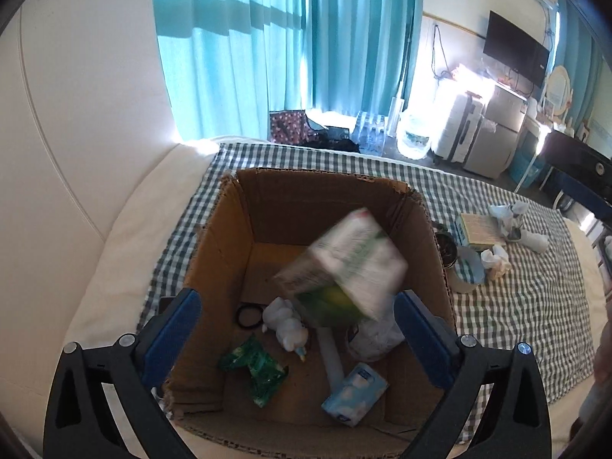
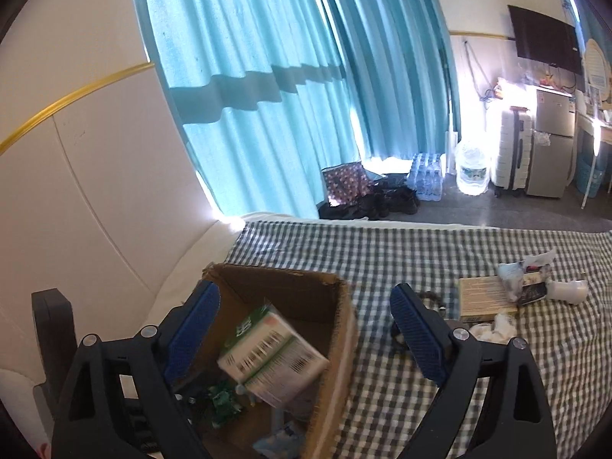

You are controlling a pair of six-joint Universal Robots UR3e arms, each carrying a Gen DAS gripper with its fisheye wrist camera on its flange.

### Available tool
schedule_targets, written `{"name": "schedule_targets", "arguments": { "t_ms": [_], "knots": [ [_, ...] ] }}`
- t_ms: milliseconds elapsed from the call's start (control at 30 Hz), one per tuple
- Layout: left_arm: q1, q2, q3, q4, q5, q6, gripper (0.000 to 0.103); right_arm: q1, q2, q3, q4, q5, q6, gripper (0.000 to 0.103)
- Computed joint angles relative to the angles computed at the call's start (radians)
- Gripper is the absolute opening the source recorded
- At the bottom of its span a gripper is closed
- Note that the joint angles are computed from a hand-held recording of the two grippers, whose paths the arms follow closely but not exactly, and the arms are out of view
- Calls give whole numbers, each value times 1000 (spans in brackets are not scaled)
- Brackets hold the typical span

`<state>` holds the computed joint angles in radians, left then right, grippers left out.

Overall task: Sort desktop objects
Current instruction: 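Carry the tissue pack and medicine box over the cardboard box and open both tools, then withdraw both tools from the box back over the bedspread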

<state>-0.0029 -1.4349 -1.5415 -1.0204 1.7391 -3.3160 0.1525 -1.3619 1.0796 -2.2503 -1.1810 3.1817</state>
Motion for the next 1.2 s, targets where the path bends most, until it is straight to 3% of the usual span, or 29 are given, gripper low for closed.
{"name": "schedule_targets", "arguments": {
  "t_ms": [133, 267, 400, 600, 700, 867, 1200],
  "knots": [
    [-44, 13, 23, -32, 13, -40, 103, -122, -140, 155, -6, 30, -33, 91],
    [-131, -14, 53, -16, 9, -83, 103, -337, -309, 305, 61, 109, -118, 91],
    [-311, -148, 179, 11, 102, -149, 103, -587, -453, 397, 151, 190, -265, 91],
    [-472, -404, 431, -4, 124, -229, 103, -947, -601, 489, 317, 336, -544, 91],
    [-521, -536, 546, -10, 145, -254, 103, -1051, -618, 543, 330, 381, -631, 91],
    [-537, -724, 688, -21, 131, -283, 103, -1078, -553, 627, 220, 392, -637, 91],
    [-492, -1033, 895, 61, 124, -249, 103, -841, -181, 621, -248, 225, -463, 91]
  ]
}}
